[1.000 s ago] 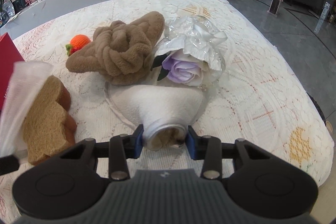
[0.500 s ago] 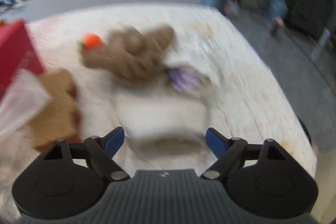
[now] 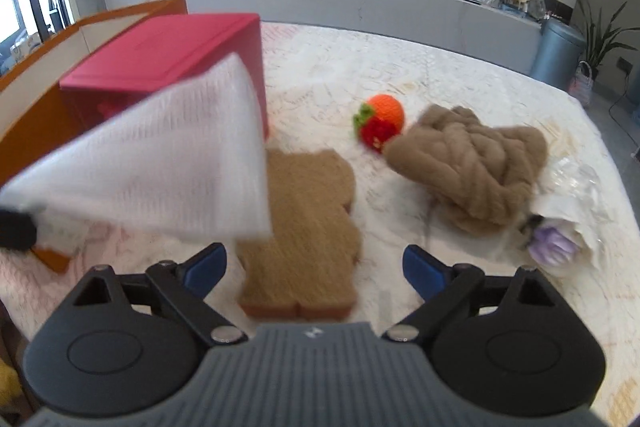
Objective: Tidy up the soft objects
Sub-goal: 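Grasp the white mesh bag with the left gripper while the right gripper reaches for the brown bear sponge, then lift the mesh bag with the left gripper while the right gripper lifts the bear sponge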
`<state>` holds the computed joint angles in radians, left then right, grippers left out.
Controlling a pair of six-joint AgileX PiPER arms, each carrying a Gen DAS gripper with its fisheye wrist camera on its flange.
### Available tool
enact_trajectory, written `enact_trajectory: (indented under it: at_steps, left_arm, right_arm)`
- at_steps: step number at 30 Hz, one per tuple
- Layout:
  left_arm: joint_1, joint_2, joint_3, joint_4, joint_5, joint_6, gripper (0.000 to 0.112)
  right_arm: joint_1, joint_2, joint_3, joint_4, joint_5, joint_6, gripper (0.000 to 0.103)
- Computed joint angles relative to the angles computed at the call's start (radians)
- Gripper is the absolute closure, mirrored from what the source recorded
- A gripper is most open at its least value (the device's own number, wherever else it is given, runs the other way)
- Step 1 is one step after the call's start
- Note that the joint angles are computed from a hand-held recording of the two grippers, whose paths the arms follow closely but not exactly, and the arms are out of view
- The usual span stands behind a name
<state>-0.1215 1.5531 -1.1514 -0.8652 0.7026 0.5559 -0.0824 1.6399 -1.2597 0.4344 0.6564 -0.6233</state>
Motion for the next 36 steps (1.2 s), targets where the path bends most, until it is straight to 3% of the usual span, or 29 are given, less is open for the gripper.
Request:
enact_trajectory:
  at_steps: [9, 11, 13, 22, 27, 31, 36]
  left_arm:
    - [0.022, -0.004, 0.006, 0.005, 0.011, -0.018, 0.104]
    - [0.019, -0.003, 0.002, 0.015, 0.008, -0.031, 0.104]
    - [0.015, -0.003, 0.002, 0.028, 0.003, -0.045, 0.104]
    - [-0.013, -0.009, 0.01, 0.055, -0.018, -0.065, 0.104]
    - [-0.024, 0.001, 0.002, 0.054, -0.018, -0.041, 0.104]
    - [-0.056, 0.003, 0.002, 0.047, -0.034, 0.004, 0.104]
    - [-0.15, 0.005, -0.01, 0.14, -0.101, -0.069, 0.104]
  right_arm:
    - [0.099, 0.072, -0.052, -0.246, -0.034, 0.202, 0.014]
    - [0.088, 0.08, -0.057, -0.219, -0.025, 0.182, 0.018]
    - [0.058, 0.084, -0.056, -0.126, -0.016, 0.099, 0.028]
    - [0.043, 0.045, -0.019, -0.164, -0.062, 0.158, 0.028]
    - [-0.01, -0.018, 0.032, -0.068, -0.1, 0.088, 0.029]
    - [-0.011, -0.073, 0.076, -0.163, -0.164, 0.182, 0.028]
    - [-0.1, -0.106, 0.087, 0.011, -0.13, 0.07, 0.029]
